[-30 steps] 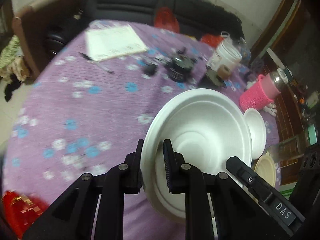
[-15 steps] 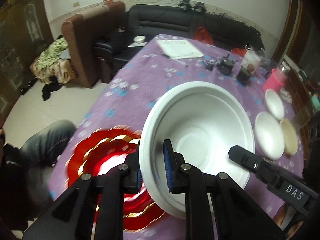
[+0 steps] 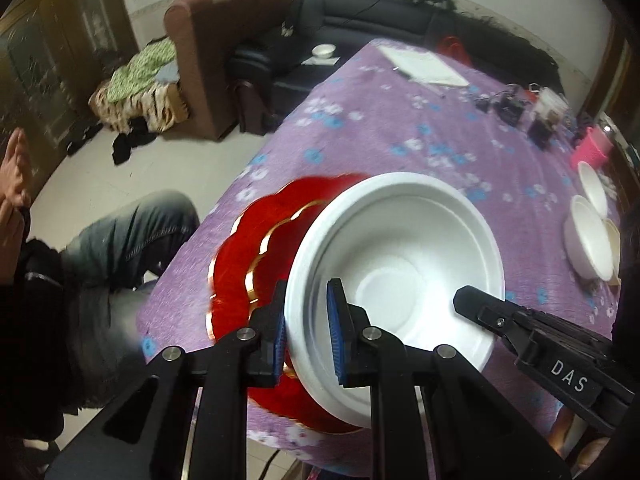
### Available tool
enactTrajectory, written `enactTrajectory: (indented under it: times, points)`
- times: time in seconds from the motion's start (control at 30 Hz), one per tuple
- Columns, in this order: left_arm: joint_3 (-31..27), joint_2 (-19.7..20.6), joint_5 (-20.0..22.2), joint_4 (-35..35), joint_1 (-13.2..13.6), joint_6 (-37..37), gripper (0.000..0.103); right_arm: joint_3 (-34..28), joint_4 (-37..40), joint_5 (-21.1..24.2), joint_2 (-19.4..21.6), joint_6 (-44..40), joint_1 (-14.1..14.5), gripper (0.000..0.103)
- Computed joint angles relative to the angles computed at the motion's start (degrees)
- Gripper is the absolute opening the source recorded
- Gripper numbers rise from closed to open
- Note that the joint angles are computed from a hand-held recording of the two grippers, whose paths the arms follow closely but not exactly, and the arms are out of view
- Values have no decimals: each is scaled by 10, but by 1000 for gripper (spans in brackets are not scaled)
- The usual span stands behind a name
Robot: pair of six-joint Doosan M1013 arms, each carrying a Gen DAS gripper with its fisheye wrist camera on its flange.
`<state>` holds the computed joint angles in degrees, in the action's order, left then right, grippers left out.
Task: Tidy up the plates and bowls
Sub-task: 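Lift the white bowl and carry it over the stacked red plates, then lower the white bowl onto the red plates and open both grippers, then move both grippers to the beige plastic bowl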
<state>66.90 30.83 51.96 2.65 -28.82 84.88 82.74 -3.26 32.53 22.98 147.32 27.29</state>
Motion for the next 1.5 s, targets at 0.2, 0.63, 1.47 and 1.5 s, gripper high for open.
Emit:
enactTrajectory:
  times: [0.2,0.63,1.47,1.5]
  points:
    - [-7,19,21,3,13,-12,16,-46,-15,46,40,-14,8,8]
    - [32,-23,-68,-1,14,-23,26,25,-212,-24,-10,152,9,36]
    - [-213,103,130,-184,-170,182,36,360,-587,168,-329,571,-74,46]
    - [-231,114,138,-180,-175,180,36,367,-568,138,-336,568,-98,46]
